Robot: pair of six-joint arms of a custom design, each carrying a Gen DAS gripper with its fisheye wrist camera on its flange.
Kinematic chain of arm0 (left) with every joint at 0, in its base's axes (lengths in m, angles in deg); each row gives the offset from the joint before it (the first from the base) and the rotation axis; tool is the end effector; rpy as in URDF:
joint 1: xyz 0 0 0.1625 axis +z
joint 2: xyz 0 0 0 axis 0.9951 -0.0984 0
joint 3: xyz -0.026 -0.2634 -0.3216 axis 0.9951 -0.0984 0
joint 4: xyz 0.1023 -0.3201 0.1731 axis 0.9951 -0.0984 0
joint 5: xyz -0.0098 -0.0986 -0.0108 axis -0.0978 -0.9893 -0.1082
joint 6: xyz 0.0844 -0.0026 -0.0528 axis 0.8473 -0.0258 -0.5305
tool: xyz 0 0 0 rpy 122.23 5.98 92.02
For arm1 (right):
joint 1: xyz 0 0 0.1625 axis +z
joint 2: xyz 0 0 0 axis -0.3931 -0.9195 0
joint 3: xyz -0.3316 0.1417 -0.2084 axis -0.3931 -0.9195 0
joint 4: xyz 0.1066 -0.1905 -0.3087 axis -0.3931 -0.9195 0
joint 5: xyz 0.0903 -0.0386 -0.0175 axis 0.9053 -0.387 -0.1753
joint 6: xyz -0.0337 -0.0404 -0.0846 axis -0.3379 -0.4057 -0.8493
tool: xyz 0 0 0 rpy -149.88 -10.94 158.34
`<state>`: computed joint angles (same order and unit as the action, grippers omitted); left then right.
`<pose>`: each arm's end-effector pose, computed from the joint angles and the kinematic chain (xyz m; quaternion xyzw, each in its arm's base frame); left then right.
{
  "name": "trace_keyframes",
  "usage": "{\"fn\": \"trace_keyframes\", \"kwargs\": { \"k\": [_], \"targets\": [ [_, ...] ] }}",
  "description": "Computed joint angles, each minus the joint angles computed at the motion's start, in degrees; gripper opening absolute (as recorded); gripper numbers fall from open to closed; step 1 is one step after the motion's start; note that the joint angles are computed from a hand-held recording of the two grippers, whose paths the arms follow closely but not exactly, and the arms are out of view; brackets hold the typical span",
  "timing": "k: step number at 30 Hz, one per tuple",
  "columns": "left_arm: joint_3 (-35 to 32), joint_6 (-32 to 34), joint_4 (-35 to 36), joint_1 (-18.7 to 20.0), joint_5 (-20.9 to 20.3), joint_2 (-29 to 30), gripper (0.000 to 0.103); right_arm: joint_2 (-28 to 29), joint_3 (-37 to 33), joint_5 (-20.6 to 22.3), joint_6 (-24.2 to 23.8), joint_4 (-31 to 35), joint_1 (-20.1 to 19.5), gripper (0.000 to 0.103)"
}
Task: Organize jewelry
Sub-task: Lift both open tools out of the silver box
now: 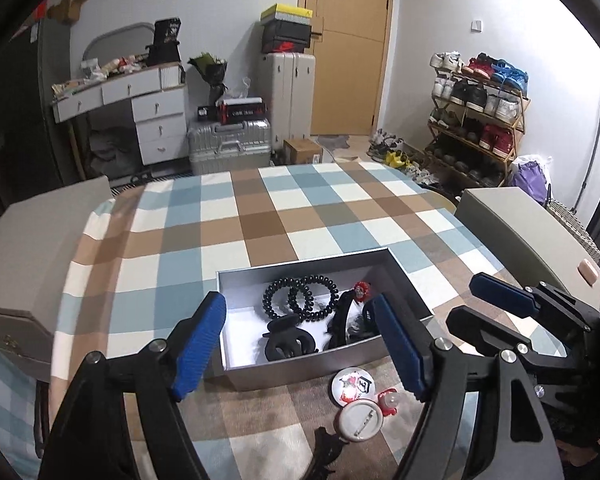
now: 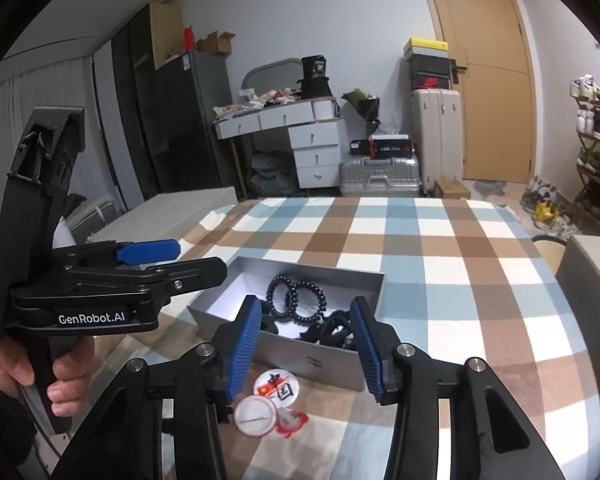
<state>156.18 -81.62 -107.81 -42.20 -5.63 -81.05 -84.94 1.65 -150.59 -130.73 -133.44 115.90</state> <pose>-0.3929 -0.6415 0.1099 0.2183 0.8528 -0.3770 0.2881 0.1635 -0.6595 0.3001 0.3493 -0.8486 0.3711 0.1421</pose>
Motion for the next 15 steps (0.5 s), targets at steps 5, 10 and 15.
{"fn": "trace_keyframes", "kwargs": {
  "k": [5,10,15],
  "targets": [
    [2.29,0.66,-3.4,-1.29,2.59,-0.5,0.083,-2.14,2.89,0.22,-0.05,-1.68,0.18,0.054],
    [4.54,0.46,-5.22,-2.26,5.44,-1.11,0.084,-3.74,5.54,1.05,0.4,-3.52,-0.17,0.072],
    [6.93,3.44,-11.18,-3.71,10.18,-0.16,0.101,-4.59,8.34,2.74,1.74,-5.98,-1.48,0.086]
  ]
}}
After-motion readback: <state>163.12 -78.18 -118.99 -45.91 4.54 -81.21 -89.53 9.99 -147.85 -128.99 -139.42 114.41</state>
